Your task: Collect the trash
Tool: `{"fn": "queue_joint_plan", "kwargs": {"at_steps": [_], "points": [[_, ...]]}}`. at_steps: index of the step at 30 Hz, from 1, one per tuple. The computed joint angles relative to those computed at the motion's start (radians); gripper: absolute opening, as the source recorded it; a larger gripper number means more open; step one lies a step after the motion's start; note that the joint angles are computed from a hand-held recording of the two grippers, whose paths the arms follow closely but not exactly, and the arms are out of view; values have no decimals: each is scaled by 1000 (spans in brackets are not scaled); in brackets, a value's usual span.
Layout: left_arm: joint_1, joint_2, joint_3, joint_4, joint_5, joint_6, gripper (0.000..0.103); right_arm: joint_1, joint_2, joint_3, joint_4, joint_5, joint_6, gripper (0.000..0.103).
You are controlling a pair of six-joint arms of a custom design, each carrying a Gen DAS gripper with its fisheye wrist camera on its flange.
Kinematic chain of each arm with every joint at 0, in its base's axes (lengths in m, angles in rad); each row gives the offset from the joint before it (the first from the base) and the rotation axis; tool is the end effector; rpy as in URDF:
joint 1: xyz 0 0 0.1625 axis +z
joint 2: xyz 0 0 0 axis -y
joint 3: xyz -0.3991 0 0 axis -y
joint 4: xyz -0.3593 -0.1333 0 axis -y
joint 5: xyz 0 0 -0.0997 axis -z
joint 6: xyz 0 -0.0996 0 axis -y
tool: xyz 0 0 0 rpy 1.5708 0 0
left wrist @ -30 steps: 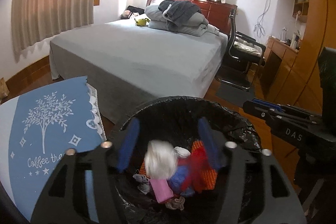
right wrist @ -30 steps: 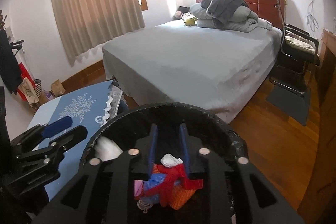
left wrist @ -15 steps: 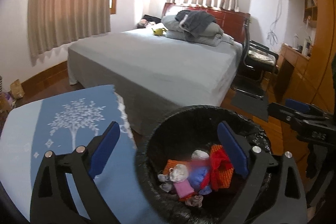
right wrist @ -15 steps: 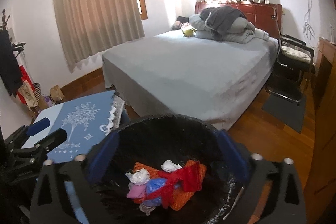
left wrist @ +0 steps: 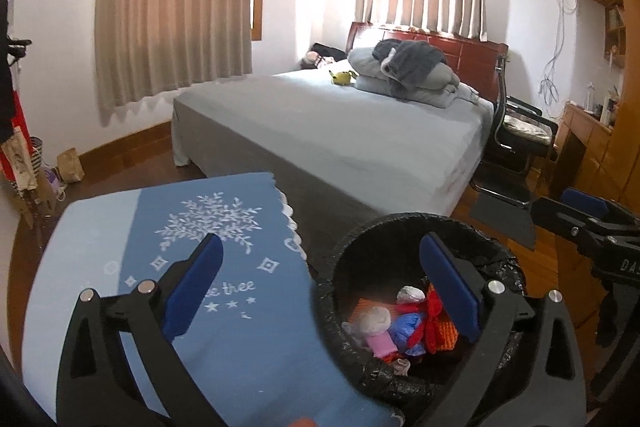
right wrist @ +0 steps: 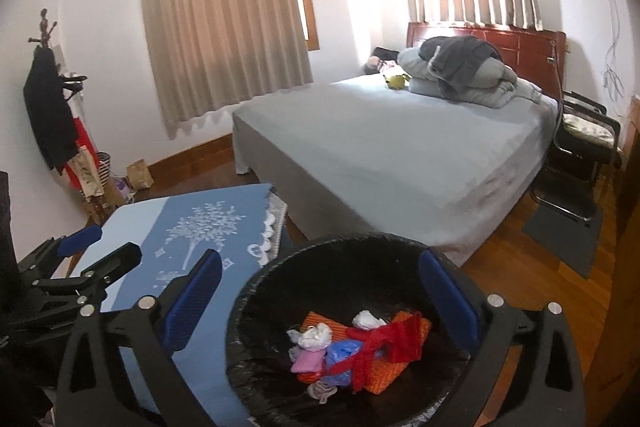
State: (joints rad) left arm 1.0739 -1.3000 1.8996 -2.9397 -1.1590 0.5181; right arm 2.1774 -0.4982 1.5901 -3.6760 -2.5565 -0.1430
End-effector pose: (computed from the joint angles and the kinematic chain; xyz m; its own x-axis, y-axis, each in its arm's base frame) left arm -0.1045 -0.5559 0.3481 -0.6456 0.4796 -0.5943 0.7622 0.4535 -0.4619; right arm 0.3922 -0.4771 0.0898 -0.8053 0.2017 0.5575 -0.4207 0.4682 -0.7771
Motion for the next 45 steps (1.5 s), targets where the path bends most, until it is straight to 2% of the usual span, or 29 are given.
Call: {"fn": "queue_joint_plan", "kwargs": {"at_steps": [15, 45], "points": [[-35, -94, 42, 6, 32, -16, 97, 56, 18, -35, 31, -28, -22, 97], [-42, -114, 47, -3, 42, -16, 97, 64, 31, -49, 25, -32, -38, 97]]}}
